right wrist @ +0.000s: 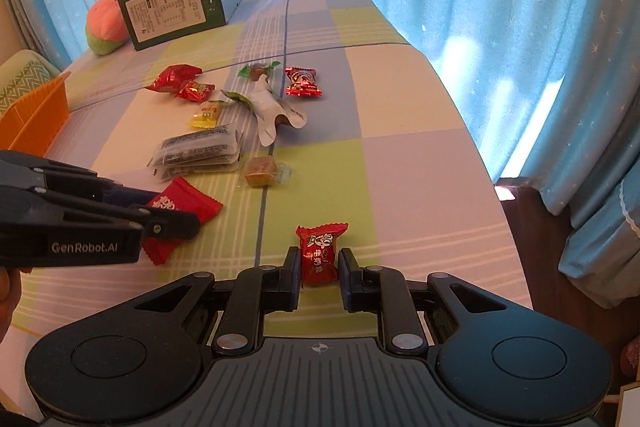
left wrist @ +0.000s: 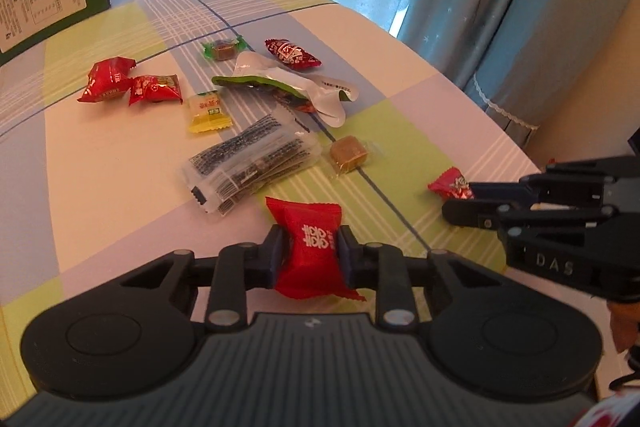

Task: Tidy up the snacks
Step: 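Carry the red candy to the orange tray and release it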

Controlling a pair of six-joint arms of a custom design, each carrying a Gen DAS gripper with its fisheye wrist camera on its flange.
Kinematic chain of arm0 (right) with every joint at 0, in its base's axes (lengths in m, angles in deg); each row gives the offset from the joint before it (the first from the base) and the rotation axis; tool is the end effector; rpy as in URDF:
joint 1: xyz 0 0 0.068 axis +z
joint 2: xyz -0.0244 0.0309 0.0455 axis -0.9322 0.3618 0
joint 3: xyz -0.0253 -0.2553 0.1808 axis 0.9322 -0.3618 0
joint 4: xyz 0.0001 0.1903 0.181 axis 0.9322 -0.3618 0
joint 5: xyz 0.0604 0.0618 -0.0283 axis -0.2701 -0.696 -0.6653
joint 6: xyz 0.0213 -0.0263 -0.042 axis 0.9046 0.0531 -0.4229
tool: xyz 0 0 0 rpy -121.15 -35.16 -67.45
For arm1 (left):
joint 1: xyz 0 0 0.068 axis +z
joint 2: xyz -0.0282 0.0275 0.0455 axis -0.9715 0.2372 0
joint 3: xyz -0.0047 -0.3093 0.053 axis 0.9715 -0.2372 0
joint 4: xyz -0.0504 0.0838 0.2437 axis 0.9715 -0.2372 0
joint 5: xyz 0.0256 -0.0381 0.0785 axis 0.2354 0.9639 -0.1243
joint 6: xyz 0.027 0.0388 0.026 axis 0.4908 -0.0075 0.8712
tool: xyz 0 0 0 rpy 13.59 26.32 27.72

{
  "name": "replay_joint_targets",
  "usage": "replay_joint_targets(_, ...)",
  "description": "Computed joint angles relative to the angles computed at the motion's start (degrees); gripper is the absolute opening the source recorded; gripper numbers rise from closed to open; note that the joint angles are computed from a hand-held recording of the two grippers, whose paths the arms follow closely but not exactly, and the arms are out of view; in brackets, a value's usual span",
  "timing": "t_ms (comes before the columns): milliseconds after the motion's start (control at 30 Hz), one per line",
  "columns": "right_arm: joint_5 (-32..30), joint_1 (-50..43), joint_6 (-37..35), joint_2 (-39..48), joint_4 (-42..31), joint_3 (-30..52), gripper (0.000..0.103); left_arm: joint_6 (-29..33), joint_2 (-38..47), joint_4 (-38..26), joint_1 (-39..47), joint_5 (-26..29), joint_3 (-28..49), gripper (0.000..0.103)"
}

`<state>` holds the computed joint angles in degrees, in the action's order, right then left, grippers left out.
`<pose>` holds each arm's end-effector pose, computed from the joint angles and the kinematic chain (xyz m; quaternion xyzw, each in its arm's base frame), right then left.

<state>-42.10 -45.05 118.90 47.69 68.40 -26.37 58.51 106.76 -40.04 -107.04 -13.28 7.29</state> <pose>0.2542 0.1027 0.2092 0.1057 0.9392 0.0461 0.3234 0.3787 -0.2362 0.1878 0.3556 0.8811 -0.1800 0.2545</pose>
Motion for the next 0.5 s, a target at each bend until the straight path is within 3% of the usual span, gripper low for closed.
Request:
replay_joint_targets(233, 0.82, 2.09, 0.89, -0.56, -2.36, 3.8, 0.02, -0.62, -3.72, -0.35, 2.88, 0.49, -2.65, 0.024)
replay_joint_targets(500, 1.44, 6.98, 0.66, 3.16, -6.73, 16.38, 0.02, -1.42, -11.43, -3.69, 10.39, 1.88, -4.07, 0.024)
